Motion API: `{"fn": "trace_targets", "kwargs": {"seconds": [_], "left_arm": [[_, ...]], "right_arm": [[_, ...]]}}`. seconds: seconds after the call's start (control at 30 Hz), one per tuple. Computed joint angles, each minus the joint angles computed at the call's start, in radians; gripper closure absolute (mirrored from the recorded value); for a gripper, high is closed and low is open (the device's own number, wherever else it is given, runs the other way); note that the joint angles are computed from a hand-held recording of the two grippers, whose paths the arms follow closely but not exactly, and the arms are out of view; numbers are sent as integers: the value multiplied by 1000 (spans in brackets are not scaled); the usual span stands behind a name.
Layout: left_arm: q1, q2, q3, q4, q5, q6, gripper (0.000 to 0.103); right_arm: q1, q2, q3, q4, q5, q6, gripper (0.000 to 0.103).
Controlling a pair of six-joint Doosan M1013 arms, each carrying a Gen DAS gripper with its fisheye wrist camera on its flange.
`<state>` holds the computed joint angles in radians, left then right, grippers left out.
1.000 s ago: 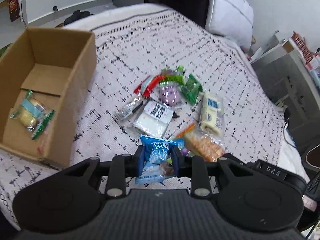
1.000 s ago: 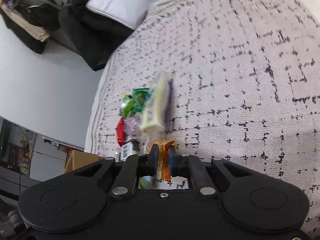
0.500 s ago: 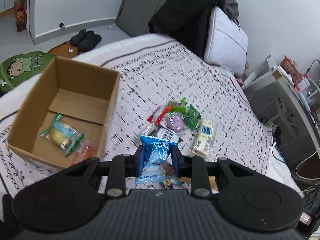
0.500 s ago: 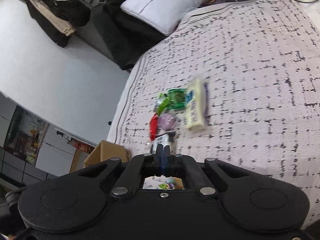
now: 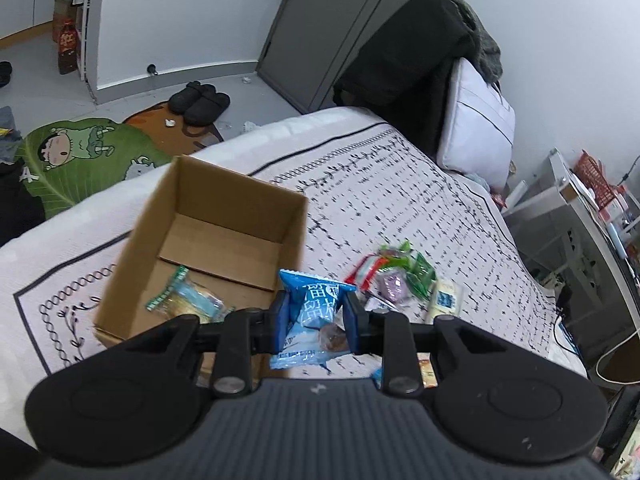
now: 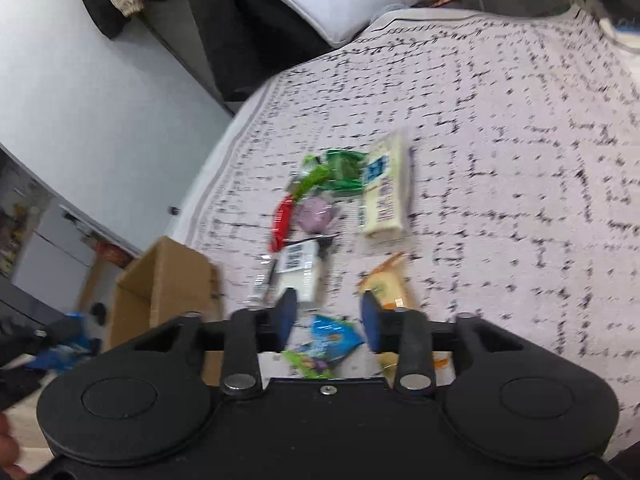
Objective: Organize snacks
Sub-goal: 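Carry the blue packet to the box with the left tool while the right gripper grasps the orange-labelled bread roll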
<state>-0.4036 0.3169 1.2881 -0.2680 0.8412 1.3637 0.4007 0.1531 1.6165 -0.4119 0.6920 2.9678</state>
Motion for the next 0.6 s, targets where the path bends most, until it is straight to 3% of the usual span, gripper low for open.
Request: {"fn": "trace_targets", "kwargs": {"seconds": [0.2, 0.37, 0.43, 0.47, 0.6], "left_arm": [[23, 10, -4, 13, 2, -21, 75], [44, 23, -9, 14, 14, -38, 75], [50, 28, -10, 12, 19, -42, 75], [53, 30, -11, 10, 20, -42, 75], [62, 39, -12, 8, 21, -49, 75]], "right_arm": [[13, 44, -40, -35, 123, -34, 34], [21, 92, -81, -6, 225, -108, 31], [18, 110, -97, 28, 264, -145, 40], [12, 117, -101, 62, 269, -176, 67], [14, 132, -124, 76, 297, -229, 70]]}}
